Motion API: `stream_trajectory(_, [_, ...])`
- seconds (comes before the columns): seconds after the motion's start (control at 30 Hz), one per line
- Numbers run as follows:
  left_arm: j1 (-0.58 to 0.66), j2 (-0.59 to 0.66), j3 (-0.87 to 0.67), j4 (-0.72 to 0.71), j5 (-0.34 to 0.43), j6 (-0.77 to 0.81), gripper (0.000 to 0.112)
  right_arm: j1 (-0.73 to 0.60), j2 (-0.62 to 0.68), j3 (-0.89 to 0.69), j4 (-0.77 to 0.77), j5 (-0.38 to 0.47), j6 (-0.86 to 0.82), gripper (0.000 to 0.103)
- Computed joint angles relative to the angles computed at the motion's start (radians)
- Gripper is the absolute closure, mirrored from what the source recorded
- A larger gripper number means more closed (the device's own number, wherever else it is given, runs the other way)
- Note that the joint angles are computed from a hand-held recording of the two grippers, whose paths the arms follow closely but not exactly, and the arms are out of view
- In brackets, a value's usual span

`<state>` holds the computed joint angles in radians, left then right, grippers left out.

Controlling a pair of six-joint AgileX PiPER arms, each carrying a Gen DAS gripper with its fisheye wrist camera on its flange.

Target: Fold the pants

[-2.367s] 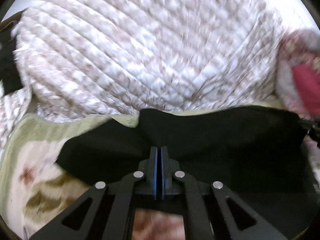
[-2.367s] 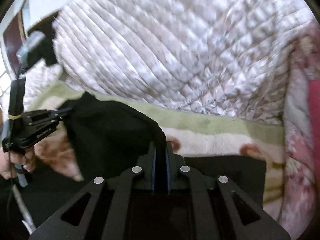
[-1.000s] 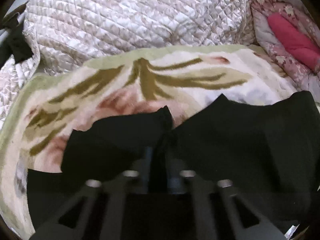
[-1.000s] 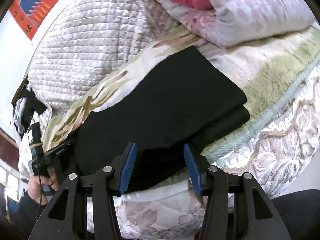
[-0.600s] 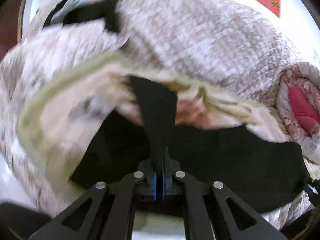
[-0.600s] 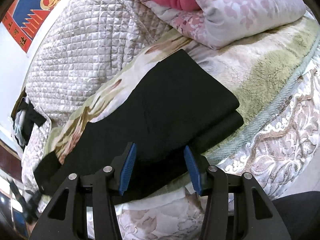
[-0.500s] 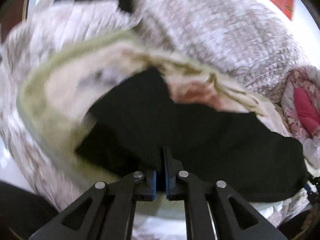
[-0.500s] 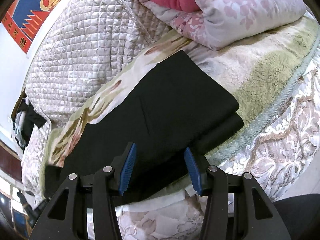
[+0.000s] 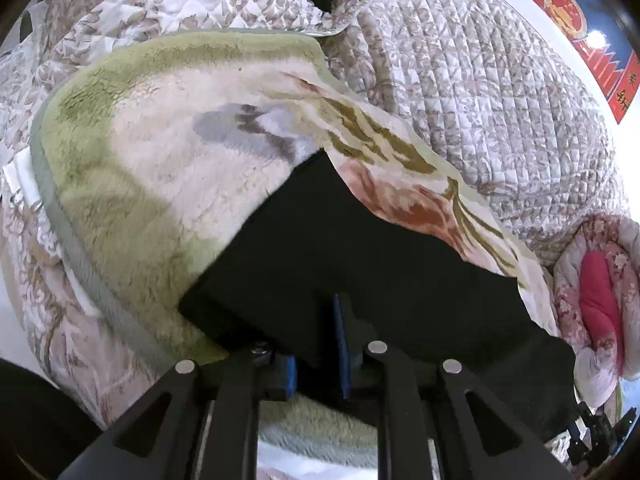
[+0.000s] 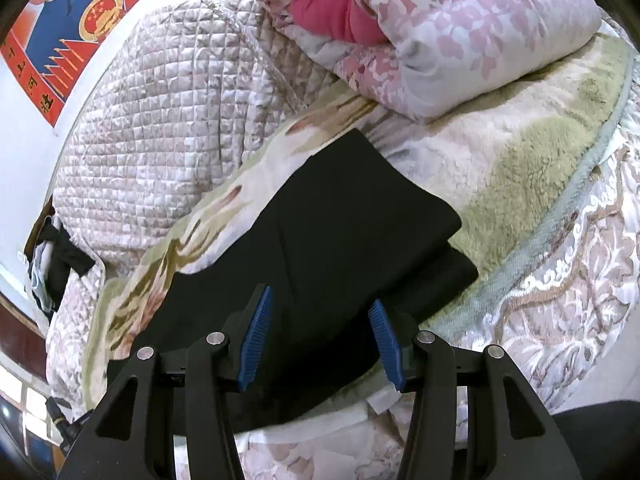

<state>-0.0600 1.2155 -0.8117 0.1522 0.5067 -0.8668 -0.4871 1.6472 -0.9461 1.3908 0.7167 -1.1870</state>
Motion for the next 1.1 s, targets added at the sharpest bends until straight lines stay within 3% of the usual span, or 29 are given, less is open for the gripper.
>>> stream_trajectory(0.07, [0.005,0.005,-0.008,0.014,0.012,-0.01,0.102,-0.007,0.01,-0.012,0.007,0.012,0.007,0.053])
stream_trajectory(0.2, [0.0,0.004,-0.01,0.037,0.02,-0.023,0.104,-0.019,0.022,-0.027,0.012,0.013,0.021,0.055])
stream_trajectory(0.27, [-0.002,0.007,-0.014,0.046,0.025,-0.025,0.105,-0.023,0.04,-0.049,-0.009,0.004,0.056,0.07])
stream_trajectory(0.3, [-0.004,0.008,-0.018,0.05,0.032,-0.025,0.106,-0.028,0.049,-0.062,-0.028,0.008,0.082,0.089])
stream_trajectory(0.33, [-0.008,0.01,-0.024,0.052,0.039,-0.028,0.107,-0.042,0.057,-0.074,-0.035,0.043,0.095,0.092])
stream_trajectory(0.43, [-0.009,-0.025,-0.041,0.062,0.059,-0.022,0.108,-0.08,0.006,-0.052,-0.002,0.121,0.068,0.094])
stream_trajectory(0.5, [-0.046,-0.061,-0.057,0.164,0.09,-0.099,0.108,-0.099,-0.019,-0.041,0.0,0.148,0.074,0.094])
stream_trajectory(0.63, [-0.073,-0.052,-0.063,0.23,0.145,-0.142,0.108,-0.075,0.031,-0.08,-0.164,0.052,0.238,0.094])
stream_trajectory(0.73, [-0.054,0.003,-0.06,0.131,0.186,-0.056,0.108,-0.064,0.026,-0.074,-0.194,0.03,0.264,0.094])
stream_trajectory(0.83, [-0.1,-0.014,-0.07,0.226,0.234,-0.138,0.103,-0.036,-0.046,-0.045,-0.246,-0.065,0.294,0.081])
stream_trajectory(0.97, [-0.158,-0.046,-0.098,0.382,0.335,-0.288,0.095,-0.009,-0.16,0.033,-0.2,-0.232,0.211,0.078])
stream_trajectory(1.1, [-0.221,-0.056,-0.139,0.477,0.379,-0.34,0.087,0.062,-0.193,0.052,-0.113,-0.256,0.016,0.073])
